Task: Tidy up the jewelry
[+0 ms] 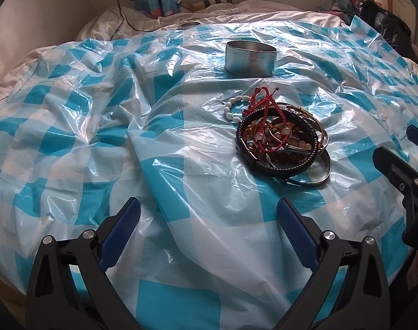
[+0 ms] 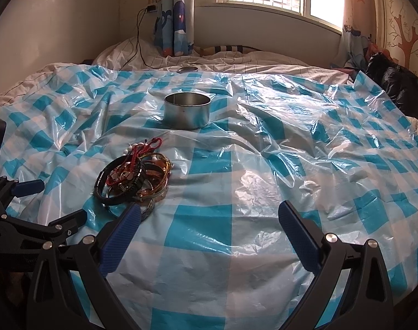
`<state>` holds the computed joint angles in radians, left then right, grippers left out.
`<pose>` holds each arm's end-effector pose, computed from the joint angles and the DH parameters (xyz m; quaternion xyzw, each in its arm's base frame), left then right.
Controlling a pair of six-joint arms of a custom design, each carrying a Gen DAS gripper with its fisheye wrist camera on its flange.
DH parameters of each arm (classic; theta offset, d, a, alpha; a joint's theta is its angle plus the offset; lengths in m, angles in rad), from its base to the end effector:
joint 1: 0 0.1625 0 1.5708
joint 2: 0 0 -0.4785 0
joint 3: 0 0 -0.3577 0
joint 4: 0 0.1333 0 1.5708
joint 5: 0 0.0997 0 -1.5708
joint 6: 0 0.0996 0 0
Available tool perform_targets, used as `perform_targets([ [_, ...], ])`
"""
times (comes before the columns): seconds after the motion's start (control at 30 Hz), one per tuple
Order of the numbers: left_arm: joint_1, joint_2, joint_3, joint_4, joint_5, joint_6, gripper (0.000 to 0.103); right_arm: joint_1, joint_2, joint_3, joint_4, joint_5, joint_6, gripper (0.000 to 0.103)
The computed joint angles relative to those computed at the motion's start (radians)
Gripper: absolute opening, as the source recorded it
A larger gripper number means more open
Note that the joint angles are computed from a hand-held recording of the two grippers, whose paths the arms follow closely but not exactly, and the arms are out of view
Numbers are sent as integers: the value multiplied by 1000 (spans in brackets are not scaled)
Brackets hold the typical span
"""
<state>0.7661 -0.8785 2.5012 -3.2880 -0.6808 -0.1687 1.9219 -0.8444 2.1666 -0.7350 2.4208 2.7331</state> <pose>-0.1364 -0.4236 0.1206 0.2626 0.8628 -0.2388 0.3601 0.1943 -0.3605 0.0541 0.1169 -0.8180 0.4196 0.3757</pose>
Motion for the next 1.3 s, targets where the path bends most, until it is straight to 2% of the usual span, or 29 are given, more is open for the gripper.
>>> perform_targets([
  [1.3,2,0,-3,8,8,-4,95,0,5,-6,10,1,6,96],
])
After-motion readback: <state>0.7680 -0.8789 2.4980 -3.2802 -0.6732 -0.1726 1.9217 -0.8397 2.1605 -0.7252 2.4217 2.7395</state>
